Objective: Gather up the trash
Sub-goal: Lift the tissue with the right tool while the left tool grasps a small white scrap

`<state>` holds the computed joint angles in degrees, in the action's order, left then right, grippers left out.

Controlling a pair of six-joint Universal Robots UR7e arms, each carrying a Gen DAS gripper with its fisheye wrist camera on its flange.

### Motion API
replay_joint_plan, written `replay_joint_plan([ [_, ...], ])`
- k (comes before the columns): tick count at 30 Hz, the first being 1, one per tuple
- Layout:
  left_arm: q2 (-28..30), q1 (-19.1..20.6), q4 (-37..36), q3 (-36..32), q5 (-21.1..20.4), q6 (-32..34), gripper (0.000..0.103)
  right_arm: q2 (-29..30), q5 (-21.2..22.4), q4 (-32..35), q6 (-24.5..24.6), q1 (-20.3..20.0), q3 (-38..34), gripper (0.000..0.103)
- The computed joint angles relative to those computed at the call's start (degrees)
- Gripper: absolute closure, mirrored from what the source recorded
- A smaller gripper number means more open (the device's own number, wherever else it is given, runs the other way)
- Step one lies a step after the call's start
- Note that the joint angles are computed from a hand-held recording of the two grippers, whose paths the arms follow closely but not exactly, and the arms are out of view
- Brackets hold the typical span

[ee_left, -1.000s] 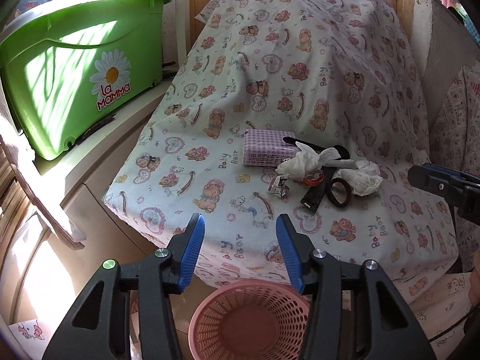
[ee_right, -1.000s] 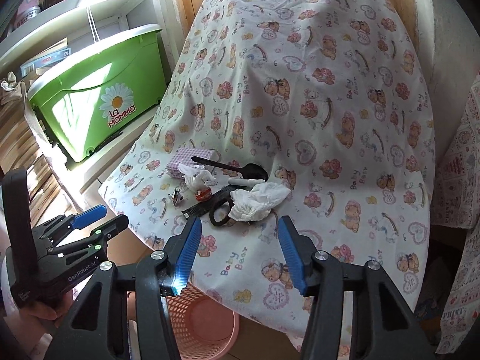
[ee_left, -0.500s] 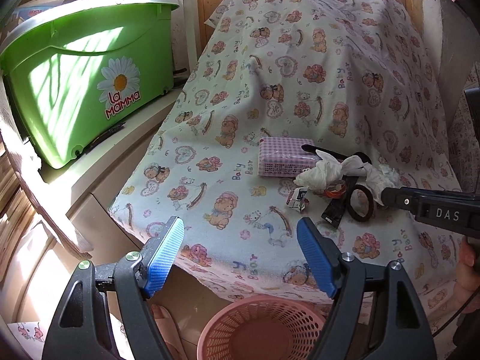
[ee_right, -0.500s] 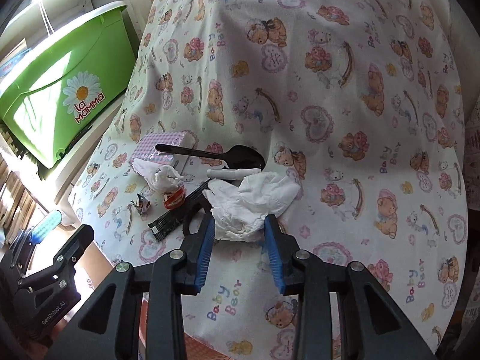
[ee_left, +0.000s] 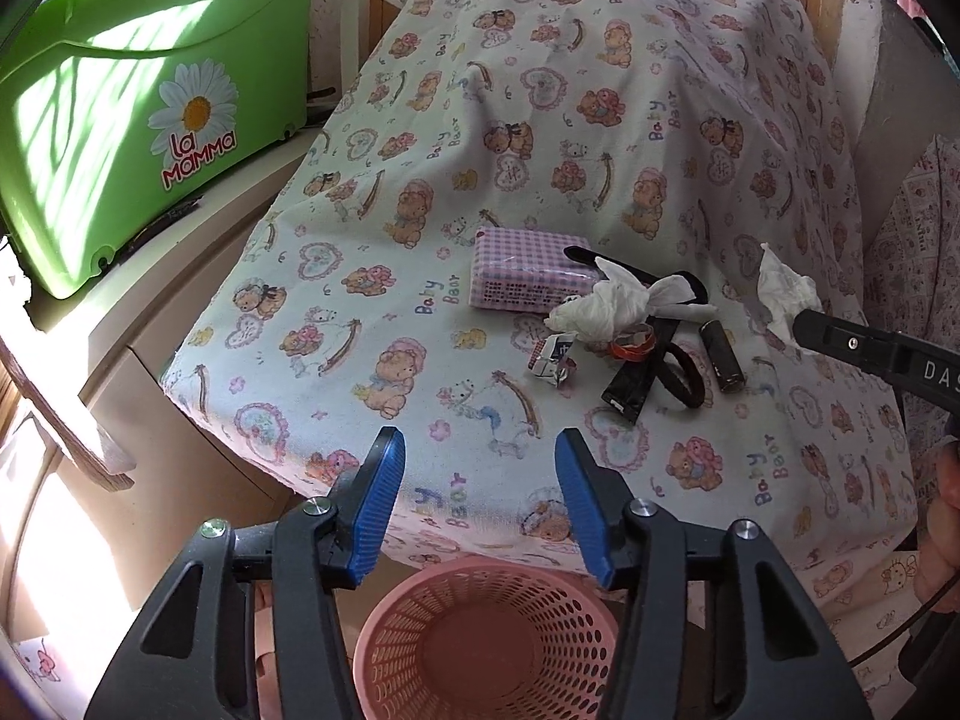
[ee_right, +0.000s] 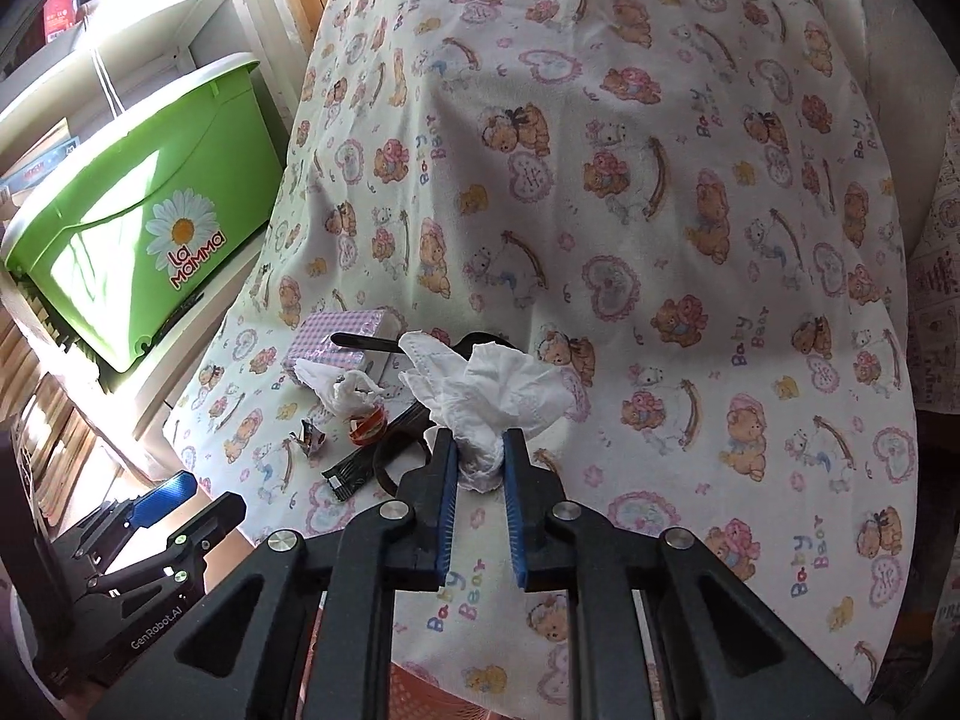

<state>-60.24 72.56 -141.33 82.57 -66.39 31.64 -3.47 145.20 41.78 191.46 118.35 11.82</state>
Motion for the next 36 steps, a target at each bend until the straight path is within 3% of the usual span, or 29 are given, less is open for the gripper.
replay_joint_plan([
  [4,0.93,-0.90,2.49,-1.41,-0.14,1.90,0.065,-11.68,-7.37,-8.12,5.63,-1.33,19.54,0.086],
  [6,1.98,-1.21,4.91,-3.02,-0.10,2.69,0.066,-13.83,-6.86,-10.11,7.15,-1.60,23.02,0.086],
  [9,4.15,-1.11,11.96,-7.07,-1.21,2.48,0.066,-13.88,-4.97,-9.67,7.41,-1.62,23.07,0.086],
  [12,5.81,-1.83,8.81,-6.91,2.02,4.63,0.069,-13.71,-3.91,-9.74,6.77,-1.26,23.04,0.086],
  [16,7.80,-2.32,8.89,-8.75,2.57,4.95,0.075,-13.03,-2.53,-9.90,4.32,-0.38,22.27,0.086],
  [18,8.45,-2.39,9.74,-9.82,2.00,4.34,0.085,-12.80,-1.47,-10.04,3.07,0.02,22.04,0.086],
  [19,8.79,-2.43,10.81,-10.53,1.73,3.81,0.095,-12.67,-0.76,-10.34,2.47,0.20,21.85,0.086],
  [26,6.52,-3.01,10.15,-8.70,1.06,3.71,0.096,-14.48,0.67,-13.09,1.37,0.54,24.64,0.086],
  [33,0.71,-3.45,9.87,-4.56,0.97,4.13,0.095,-14.38,0.65,-13.07,1.90,1.14,25.86,0.086],
  [36,-1.73,-3.38,9.17,-2.82,0.53,4.32,0.095,-12.70,2.17,-10.19,5.70,2.06,24.23,0.086],
])
